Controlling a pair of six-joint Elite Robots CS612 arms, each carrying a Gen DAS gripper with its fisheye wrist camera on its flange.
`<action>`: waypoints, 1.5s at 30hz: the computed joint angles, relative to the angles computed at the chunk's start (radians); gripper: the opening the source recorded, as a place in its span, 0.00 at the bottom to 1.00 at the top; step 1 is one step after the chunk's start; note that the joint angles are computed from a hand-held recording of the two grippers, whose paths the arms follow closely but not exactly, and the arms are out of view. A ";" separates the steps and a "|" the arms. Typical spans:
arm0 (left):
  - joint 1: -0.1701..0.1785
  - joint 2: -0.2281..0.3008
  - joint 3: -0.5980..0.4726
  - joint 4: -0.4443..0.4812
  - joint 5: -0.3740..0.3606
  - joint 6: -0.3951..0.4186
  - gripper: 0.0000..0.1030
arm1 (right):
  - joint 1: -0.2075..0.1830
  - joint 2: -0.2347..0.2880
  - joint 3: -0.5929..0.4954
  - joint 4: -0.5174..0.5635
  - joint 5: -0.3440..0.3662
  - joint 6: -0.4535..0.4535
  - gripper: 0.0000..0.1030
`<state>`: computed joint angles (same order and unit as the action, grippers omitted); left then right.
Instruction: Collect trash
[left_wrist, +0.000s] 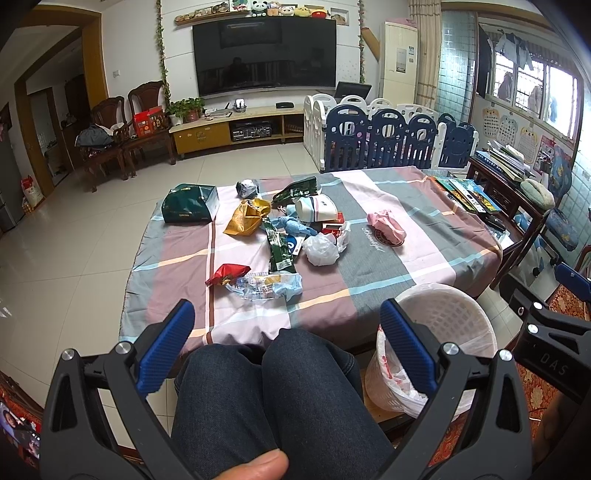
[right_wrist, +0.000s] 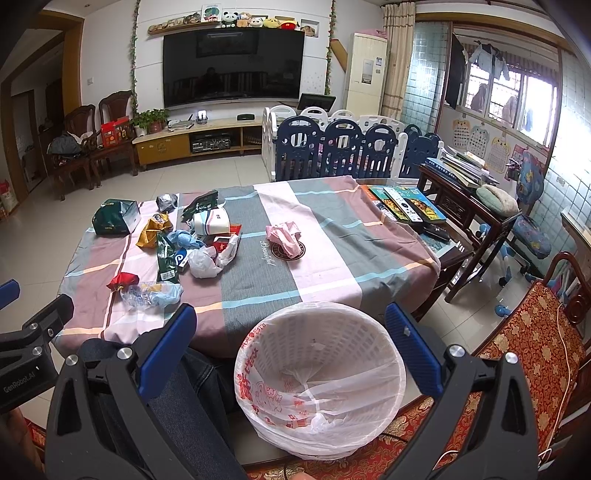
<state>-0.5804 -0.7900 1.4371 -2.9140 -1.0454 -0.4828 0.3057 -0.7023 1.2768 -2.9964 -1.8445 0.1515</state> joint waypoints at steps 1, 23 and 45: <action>-0.001 0.000 0.000 0.000 0.000 -0.001 0.97 | 0.000 0.000 -0.001 0.001 0.000 0.000 0.97; 0.106 0.080 -0.075 0.178 -0.022 -0.325 0.82 | -0.010 0.060 -0.069 0.117 0.103 -0.011 0.97; 0.276 0.446 -0.604 0.400 -0.397 -0.380 0.22 | 0.000 0.375 -0.618 0.511 0.387 -0.043 0.91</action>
